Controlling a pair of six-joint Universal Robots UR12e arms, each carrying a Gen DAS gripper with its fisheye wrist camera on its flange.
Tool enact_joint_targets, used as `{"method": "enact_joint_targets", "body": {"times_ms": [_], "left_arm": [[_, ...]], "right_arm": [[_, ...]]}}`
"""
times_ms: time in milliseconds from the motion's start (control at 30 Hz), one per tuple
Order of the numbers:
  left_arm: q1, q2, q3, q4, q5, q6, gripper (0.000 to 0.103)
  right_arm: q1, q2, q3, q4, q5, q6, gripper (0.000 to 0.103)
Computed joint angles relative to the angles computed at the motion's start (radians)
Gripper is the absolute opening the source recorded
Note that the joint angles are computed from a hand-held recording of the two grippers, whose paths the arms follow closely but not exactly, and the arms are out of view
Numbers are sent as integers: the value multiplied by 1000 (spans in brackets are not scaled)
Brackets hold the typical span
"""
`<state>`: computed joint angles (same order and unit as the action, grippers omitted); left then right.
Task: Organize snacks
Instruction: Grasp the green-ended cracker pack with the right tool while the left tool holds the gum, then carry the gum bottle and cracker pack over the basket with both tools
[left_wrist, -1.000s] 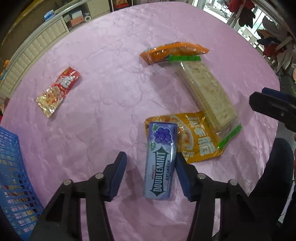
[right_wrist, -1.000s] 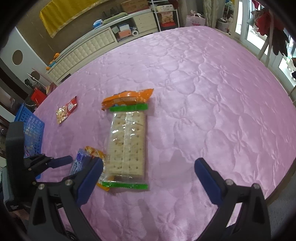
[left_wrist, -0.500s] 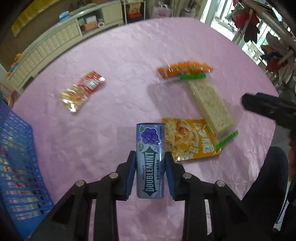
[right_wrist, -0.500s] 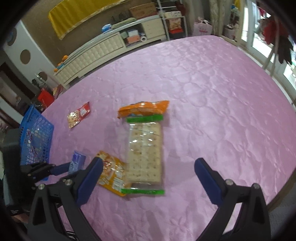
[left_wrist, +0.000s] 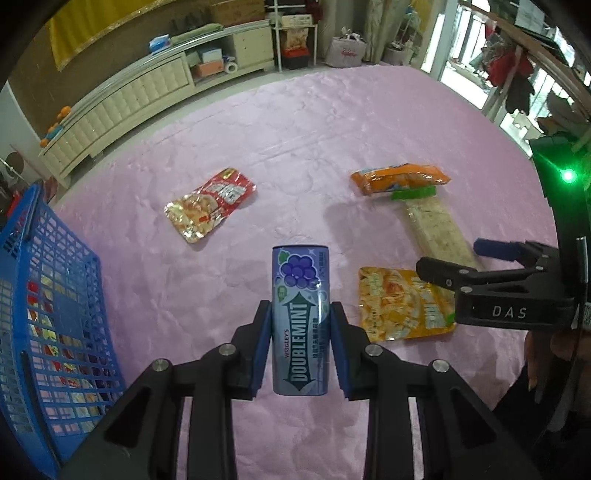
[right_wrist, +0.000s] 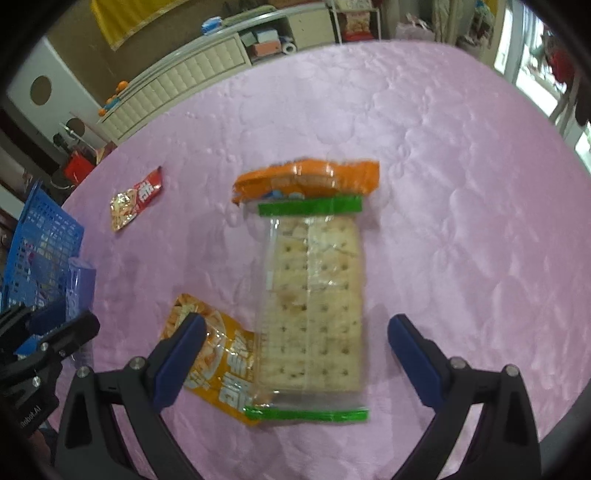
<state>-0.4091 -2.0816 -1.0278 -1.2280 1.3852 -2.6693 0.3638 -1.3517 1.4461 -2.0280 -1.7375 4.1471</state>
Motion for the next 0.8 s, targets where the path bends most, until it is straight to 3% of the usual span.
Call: {"method": "enact_joint_targets", "body": {"times_ms": [200, 300, 333, 367, 467, 633, 800], "left_arm": [[-2, -1, -10, 11, 30, -23, 28], [-2, -1, -14, 4, 45, -22, 28], [-2, 1, -17, 7, 50, -21, 28], [-2, 2, -19, 7, 52, -21, 28], [1, 5, -23, 13, 47, -30, 28], [8, 26, -39, 56, 28, -39, 28], [18, 55, -55, 83, 1, -45, 28]], "right_arm": [[26, 13, -18, 35, -80, -13, 93], [46, 37, -63, 135, -155, -37, 73], [50, 39, -66, 140, -169, -41, 60], [48, 32, -57, 120, -165, -38, 59], [42, 6, -8, 36, -163, -27, 58], [41, -21, 19, -6, -150, -12, 58], [68, -18, -15, -20, -187, -23, 58]]}}
